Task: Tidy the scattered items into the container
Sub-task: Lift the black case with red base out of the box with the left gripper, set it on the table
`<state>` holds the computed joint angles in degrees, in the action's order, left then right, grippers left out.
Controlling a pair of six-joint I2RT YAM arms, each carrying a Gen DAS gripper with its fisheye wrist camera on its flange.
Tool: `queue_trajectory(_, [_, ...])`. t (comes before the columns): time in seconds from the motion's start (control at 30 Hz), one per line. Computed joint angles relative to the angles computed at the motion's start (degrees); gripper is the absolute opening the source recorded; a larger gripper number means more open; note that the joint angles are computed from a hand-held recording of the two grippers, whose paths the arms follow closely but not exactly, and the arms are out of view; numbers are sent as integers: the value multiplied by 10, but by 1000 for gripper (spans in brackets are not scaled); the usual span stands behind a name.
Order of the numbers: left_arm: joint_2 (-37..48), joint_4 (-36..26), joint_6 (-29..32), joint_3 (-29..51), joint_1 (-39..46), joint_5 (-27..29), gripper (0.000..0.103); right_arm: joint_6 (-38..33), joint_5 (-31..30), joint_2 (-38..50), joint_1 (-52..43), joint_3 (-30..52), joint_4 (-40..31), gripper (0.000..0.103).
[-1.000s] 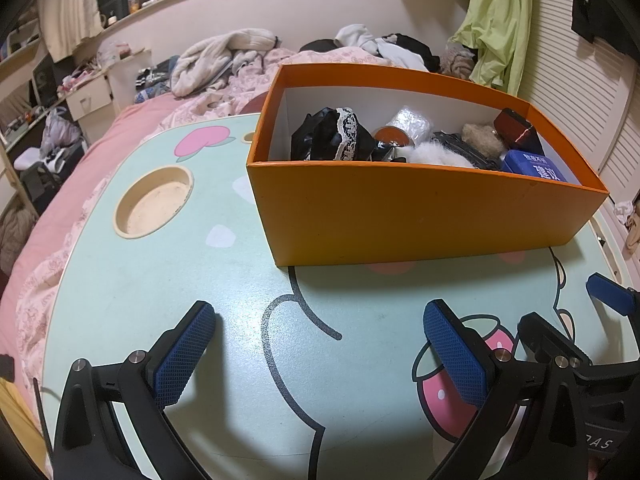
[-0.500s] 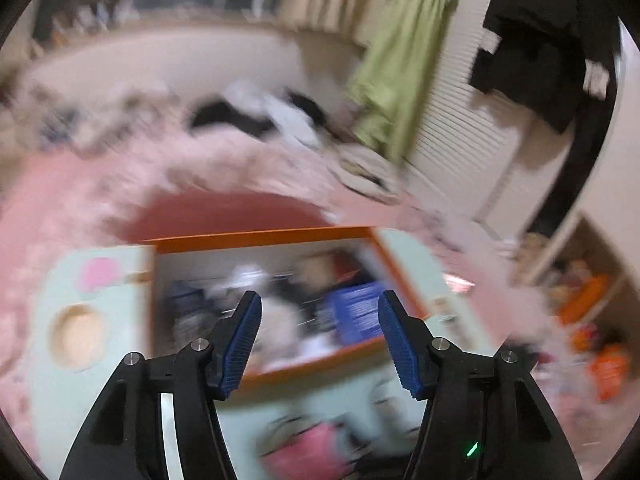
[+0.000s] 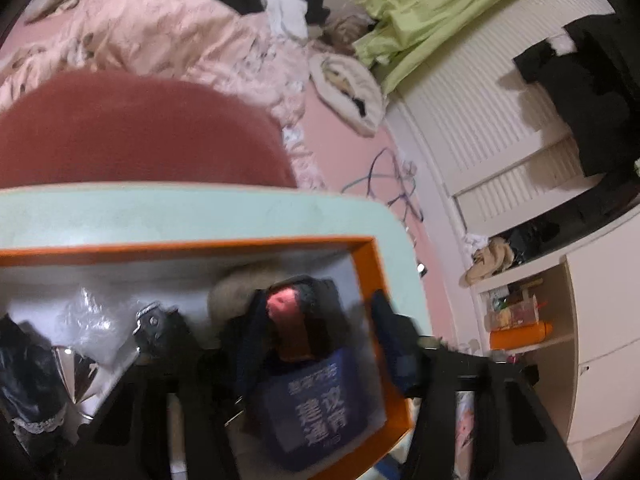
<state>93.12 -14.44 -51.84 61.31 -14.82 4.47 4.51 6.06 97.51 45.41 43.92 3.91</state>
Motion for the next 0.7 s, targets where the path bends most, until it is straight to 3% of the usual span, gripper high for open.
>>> queue_trajectory(0.13, [44,-55,24,49,-9,-16,28,3,2,0,1,-1,1,103])
queue_trajectory(0.23, [31,-14,12,14,-4,4,26,4,3,1,2,1,0,103])
queue_trajectory(0.33, [-53,69,-1,-67,-15,-22,26,5,3,2,1,2,0,103])
queue_trajectory(0.47, [-238,139,-22,-187,-34,-41,26,7,7,2,2,1,1,103])
queue_trajectory(0.57, [-375,33,-26,-215,-143,-192,26,11,11,3,4,2,0,103])
queue_trajectory(0.6, [-400,-22,-41,-215,-202,-268,26,11,11,3,5,1,1,103])
queue_trajectory(0.7, [-412,-170,-160,-225,-381,-468,26,13,12,3,6,2,0,103])
